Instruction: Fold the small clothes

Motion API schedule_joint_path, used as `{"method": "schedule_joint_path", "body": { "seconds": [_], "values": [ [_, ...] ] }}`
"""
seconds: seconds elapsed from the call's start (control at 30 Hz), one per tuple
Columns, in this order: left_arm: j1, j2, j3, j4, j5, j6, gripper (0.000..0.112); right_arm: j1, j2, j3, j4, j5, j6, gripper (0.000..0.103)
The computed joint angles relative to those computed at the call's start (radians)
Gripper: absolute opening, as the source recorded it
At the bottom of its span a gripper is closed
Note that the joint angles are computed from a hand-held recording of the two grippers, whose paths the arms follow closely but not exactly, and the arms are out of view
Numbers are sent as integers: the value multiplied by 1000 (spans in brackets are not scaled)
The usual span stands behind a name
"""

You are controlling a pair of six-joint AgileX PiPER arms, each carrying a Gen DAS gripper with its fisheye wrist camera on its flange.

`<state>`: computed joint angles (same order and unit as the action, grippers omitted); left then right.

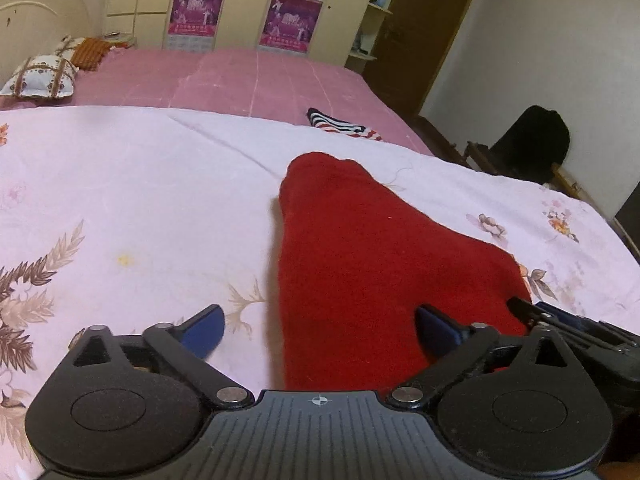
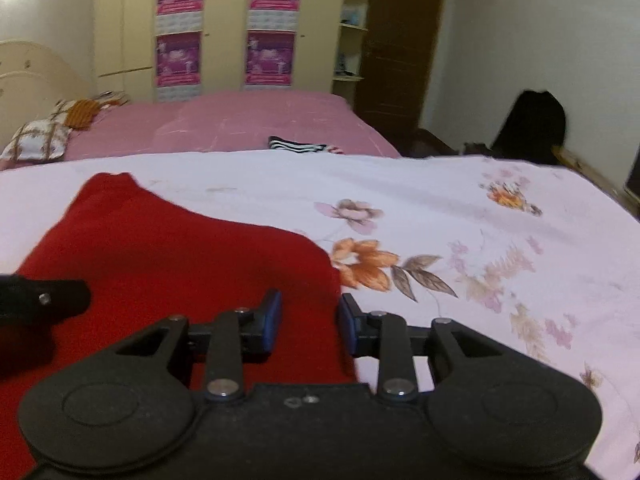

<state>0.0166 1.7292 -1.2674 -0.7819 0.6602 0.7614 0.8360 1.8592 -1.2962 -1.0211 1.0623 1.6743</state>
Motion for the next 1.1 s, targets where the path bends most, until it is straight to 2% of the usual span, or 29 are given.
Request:
{"method": "schedule_joint_path", "body": {
  "seconds": [0.07, 0.13, 0.23, 0.37, 0.4, 0.47, 0.53, 0.63, 0.67, 1.0, 1.1],
  "values": [
    [6, -1, -14, 14, 16, -20, 103, -3, -20, 22, 1, -20, 35, 32],
    [5, -12, -21, 28, 5, -27, 102, -3, -28, 1, 27, -11, -9, 33],
    [-22, 1, -64, 68, -11, -75, 102, -19, -76, 0, 37, -53, -8, 34],
    [-76, 51, -142, 175, -29, -201, 102, -49, -28, -93, 37, -60, -67, 36],
    [-87, 64, -156, 207, -29, -229, 102, -56, -14, -115, 36, -60, -76, 37],
    [-102, 86, -165, 247, -38, -260, 102, -70, 10, -131, 28, -67, -69, 47],
    [-96, 80, -135, 220, -54, -227, 102, -92, 45, -132, 65, -77, -85, 49],
    [-101, 62, -102, 206, -91, -187, 102, -111, 9, -9, 8, -167, 85, 53],
    [-102, 60, -96, 204, -95, -183, 102, -120, 0, -1, 16, -183, 96, 55],
    [-108, 44, -89, 242, -106, -191, 103, -115, -2, 16, -1, -177, 137, 61],
    [-108, 15, -62, 249, -121, -184, 102, -111, 2, -8, 22, -156, 98, 62]
  ]
}}
